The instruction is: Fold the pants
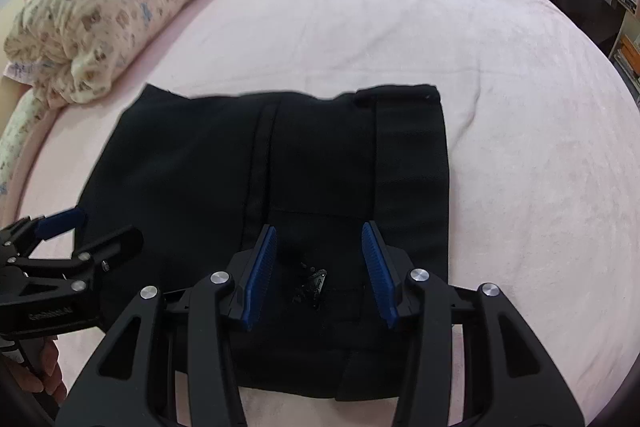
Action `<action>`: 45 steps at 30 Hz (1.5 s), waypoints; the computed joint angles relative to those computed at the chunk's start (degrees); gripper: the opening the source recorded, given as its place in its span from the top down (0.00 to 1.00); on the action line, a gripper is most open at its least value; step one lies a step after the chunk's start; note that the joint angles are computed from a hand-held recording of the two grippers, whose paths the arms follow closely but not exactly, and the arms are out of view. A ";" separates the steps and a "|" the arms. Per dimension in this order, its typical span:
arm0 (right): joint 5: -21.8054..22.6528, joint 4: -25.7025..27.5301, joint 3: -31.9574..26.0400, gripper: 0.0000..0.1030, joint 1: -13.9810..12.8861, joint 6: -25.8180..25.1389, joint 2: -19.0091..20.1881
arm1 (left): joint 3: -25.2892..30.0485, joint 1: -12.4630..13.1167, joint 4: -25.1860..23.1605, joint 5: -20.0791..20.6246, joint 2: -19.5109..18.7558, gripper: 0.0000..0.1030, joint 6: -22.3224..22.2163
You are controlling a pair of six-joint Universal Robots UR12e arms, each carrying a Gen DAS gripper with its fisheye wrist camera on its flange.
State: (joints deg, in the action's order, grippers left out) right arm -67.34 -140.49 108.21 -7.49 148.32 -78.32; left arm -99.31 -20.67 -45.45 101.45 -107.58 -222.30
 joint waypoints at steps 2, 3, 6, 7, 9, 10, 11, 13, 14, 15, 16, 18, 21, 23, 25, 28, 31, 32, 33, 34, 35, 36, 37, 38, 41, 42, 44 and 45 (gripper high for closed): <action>-1.81 -0.23 0.05 0.54 0.59 -0.81 0.24 | -0.06 0.41 -0.79 -1.47 -0.40 0.02 0.69; -2.39 -0.68 0.22 0.54 0.75 -1.04 0.31 | 0.13 0.52 -1.35 -1.84 -0.67 0.02 1.20; -3.24 -1.41 0.42 0.53 1.00 -1.26 0.72 | 0.20 1.28 -1.75 -3.99 -1.17 0.02 1.27; -3.23 -1.54 0.45 0.53 0.99 -1.35 0.81 | 0.19 1.58 -1.56 -4.68 -1.17 0.02 0.87; -3.22 -1.78 0.50 0.53 1.02 -1.60 0.91 | -0.34 2.15 -0.30 -5.85 -1.07 0.02 -0.13; -3.09 -1.86 0.56 0.53 0.97 -1.73 0.90 | -0.59 2.28 0.35 -6.00 -1.03 0.02 -0.33; -3.06 -1.92 0.60 0.53 0.95 -1.96 0.88 | -0.69 2.29 0.70 -5.87 -1.04 0.02 -0.24; -3.17 -1.75 0.51 0.53 0.98 -2.23 0.91 | -0.57 2.04 0.54 -5.12 -0.98 0.02 0.29; -3.00 -1.05 0.24 0.53 0.92 -2.11 0.84 | -0.66 1.90 0.75 -4.76 -0.76 0.02 0.27; -2.55 -0.54 0.05 0.53 0.79 -1.99 0.73 | -0.88 1.73 1.29 -4.23 -0.43 0.02 -0.05; -1.73 -0.23 0.03 0.53 0.48 -1.91 0.50 | -1.18 1.48 1.85 -3.73 0.02 0.02 -0.81; 0.99 -1.00 0.78 0.53 -0.61 -1.60 -0.54 | -2.33 0.59 4.16 -1.15 1.32 0.02 -2.44; 3.96 -2.68 2.95 0.52 -2.45 -1.32 -2.76 | -3.85 -1.15 7.55 2.78 2.81 0.02 -2.35; 4.94 -3.51 5.00 0.51 -3.58 -1.77 -4.55 | -4.36 -2.70 8.71 5.66 3.19 0.02 -0.87; 5.11 -4.38 6.85 0.51 -4.28 -2.72 -5.94 | -4.40 -3.55 8.69 6.41 3.07 0.02 0.16; 4.42 -7.70 9.51 0.48 -4.74 -4.96 -7.43 | -4.55 -3.42 7.53 4.28 2.47 0.02 0.21; 2.64 -9.58 10.44 0.45 -4.29 -6.25 -7.43 | -4.90 -3.02 7.24 2.98 2.07 0.02 -0.88; 1.43 -9.72 10.42 0.44 -3.87 -6.49 -7.11 | -5.03 -3.07 7.51 3.06 1.98 0.02 -1.01; 0.19 -9.85 10.32 0.43 -3.28 -6.40 -6.61 | -5.05 -3.01 7.50 2.77 1.86 0.02 -1.19; -0.16 -10.28 10.52 0.43 -3.21 -6.43 -6.37 | -5.11 -2.82 7.49 2.02 1.73 0.02 -1.45; -0.35 -11.36 11.04 0.42 -3.16 -6.79 -6.28 | -5.19 -2.65 7.63 1.31 1.56 0.02 -1.42; -0.40 -12.26 11.48 0.42 -3.19 -7.31 -6.27 | -5.73 -2.44 8.16 1.01 1.67 0.02 -0.96; -0.41 -13.28 11.94 0.42 -3.22 -7.94 -6.24 | -5.88 -2.37 8.40 0.84 1.56 0.02 -0.55; -0.26 -14.23 12.47 0.42 -3.41 -8.67 -6.28 | -5.93 -2.51 8.56 0.87 1.47 0.02 -0.31; 0.22 -15.23 12.98 0.41 -3.71 -9.79 -6.23 | -6.69 -2.53 10.56 1.22 1.43 0.02 0.19; 0.24 -15.36 12.99 0.41 -3.71 -10.05 -6.16 | -6.86 -2.65 11.09 1.50 1.42 0.02 0.39; -0.04 -15.24 12.90 0.41 -3.57 -10.69 -6.16 | -6.71 -2.89 10.80 1.95 1.46 0.02 0.54; -0.16 -14.52 12.64 0.41 -3.54 -10.97 -6.23 | -6.57 -2.91 10.50 2.07 1.59 0.02 0.63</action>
